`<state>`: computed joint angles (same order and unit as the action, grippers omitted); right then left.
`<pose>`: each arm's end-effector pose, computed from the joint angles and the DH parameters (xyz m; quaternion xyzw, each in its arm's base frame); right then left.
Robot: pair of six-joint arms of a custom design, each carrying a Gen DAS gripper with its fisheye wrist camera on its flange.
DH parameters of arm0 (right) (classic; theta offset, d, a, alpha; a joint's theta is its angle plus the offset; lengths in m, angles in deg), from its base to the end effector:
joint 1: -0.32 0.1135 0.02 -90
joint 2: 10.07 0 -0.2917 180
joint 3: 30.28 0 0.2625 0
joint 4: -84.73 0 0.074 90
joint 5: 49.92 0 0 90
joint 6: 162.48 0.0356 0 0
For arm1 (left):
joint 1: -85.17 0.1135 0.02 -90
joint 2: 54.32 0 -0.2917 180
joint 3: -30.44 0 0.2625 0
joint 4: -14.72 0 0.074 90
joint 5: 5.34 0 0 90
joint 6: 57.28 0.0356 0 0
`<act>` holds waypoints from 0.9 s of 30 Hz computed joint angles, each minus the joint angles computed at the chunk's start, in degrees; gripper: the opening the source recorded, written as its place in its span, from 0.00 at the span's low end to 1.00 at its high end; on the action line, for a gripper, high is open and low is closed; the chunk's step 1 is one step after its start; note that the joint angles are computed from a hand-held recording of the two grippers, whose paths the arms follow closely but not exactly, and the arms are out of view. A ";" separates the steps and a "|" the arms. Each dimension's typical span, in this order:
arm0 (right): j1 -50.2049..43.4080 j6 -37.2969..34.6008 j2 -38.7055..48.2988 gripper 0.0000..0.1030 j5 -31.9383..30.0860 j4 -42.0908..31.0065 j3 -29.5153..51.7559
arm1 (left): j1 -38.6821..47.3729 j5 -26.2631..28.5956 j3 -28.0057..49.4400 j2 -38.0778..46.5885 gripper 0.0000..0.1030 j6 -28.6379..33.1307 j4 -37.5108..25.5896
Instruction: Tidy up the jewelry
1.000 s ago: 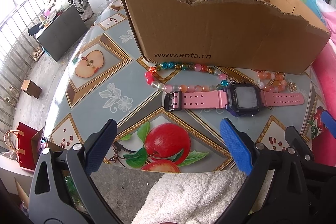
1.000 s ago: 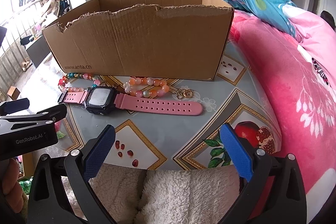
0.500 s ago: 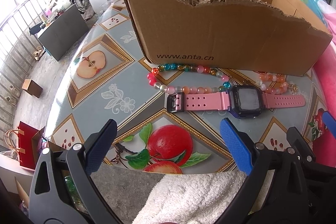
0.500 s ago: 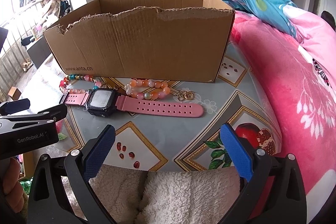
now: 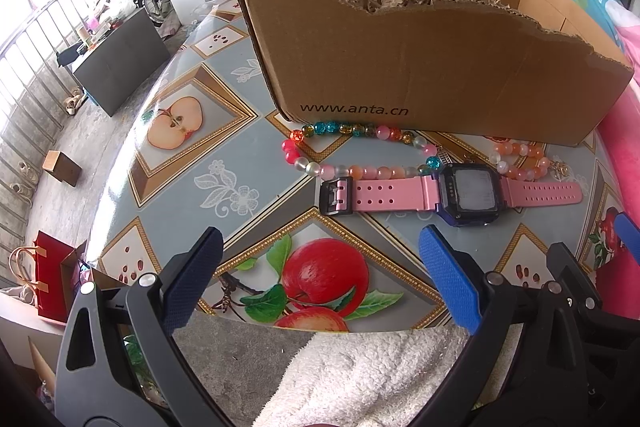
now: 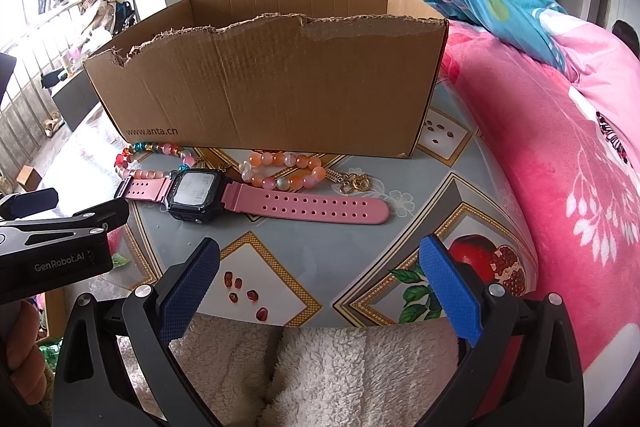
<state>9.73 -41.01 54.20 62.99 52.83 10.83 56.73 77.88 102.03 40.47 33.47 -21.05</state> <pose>0.1955 0.0184 0.1855 0.2374 0.9062 -0.0748 0.3419 0.3027 -0.1592 0.2071 0.2271 0.9348 -0.0086 0.2729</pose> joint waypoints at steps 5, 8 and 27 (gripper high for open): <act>-0.14 -0.12 0.08 0.95 -0.18 0.10 0.02 | -0.02 -0.05 0.05 0.04 0.92 -0.01 -0.04; -0.14 -0.11 0.04 0.95 -0.19 0.11 -0.01 | 0.00 -0.04 0.05 0.05 0.92 -0.02 -0.04; -0.16 -0.04 -0.10 0.95 -0.36 -0.05 -0.03 | 0.96 0.16 0.08 0.19 0.92 1.04 0.46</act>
